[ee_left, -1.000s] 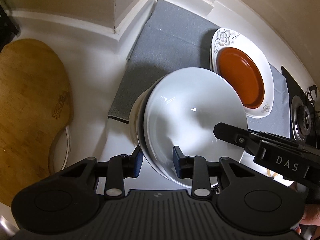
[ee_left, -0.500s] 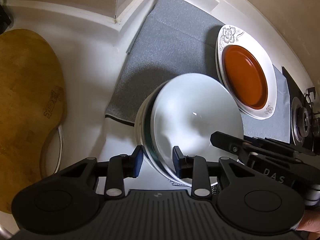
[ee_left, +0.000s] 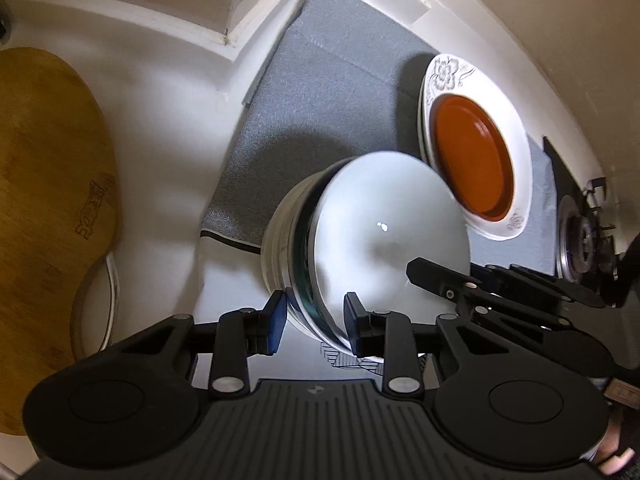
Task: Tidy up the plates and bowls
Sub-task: 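Lift the nested bowls with both grippers and carry them toward the plate stack, then lower the nested bowls onto the brown plate with both grippers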
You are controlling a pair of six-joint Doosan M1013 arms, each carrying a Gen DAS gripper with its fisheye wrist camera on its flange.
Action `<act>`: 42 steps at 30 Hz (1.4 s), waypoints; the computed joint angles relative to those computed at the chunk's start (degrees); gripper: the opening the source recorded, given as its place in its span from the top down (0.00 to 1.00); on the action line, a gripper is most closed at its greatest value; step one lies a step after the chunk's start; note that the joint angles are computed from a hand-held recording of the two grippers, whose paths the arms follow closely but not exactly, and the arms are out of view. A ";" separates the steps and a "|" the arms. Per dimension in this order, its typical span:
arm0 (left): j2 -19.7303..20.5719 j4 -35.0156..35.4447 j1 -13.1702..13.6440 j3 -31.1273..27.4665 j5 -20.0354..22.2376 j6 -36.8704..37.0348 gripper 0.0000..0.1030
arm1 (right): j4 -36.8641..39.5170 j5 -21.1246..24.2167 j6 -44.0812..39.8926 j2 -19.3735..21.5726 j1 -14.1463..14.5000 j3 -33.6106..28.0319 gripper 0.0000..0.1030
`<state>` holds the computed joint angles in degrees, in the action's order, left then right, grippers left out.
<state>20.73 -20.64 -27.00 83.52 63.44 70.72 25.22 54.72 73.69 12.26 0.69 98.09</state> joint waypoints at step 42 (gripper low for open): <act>3.31 -9.37 3.62 0.28 -1.23 5.33 0.63 | 31.28 8.39 4.89 4.79 -10.42 5.97 0.34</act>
<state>24.04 -30.01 -23.38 83.79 62.21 76.05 56.49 63.11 78.58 17.06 -9.72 104.06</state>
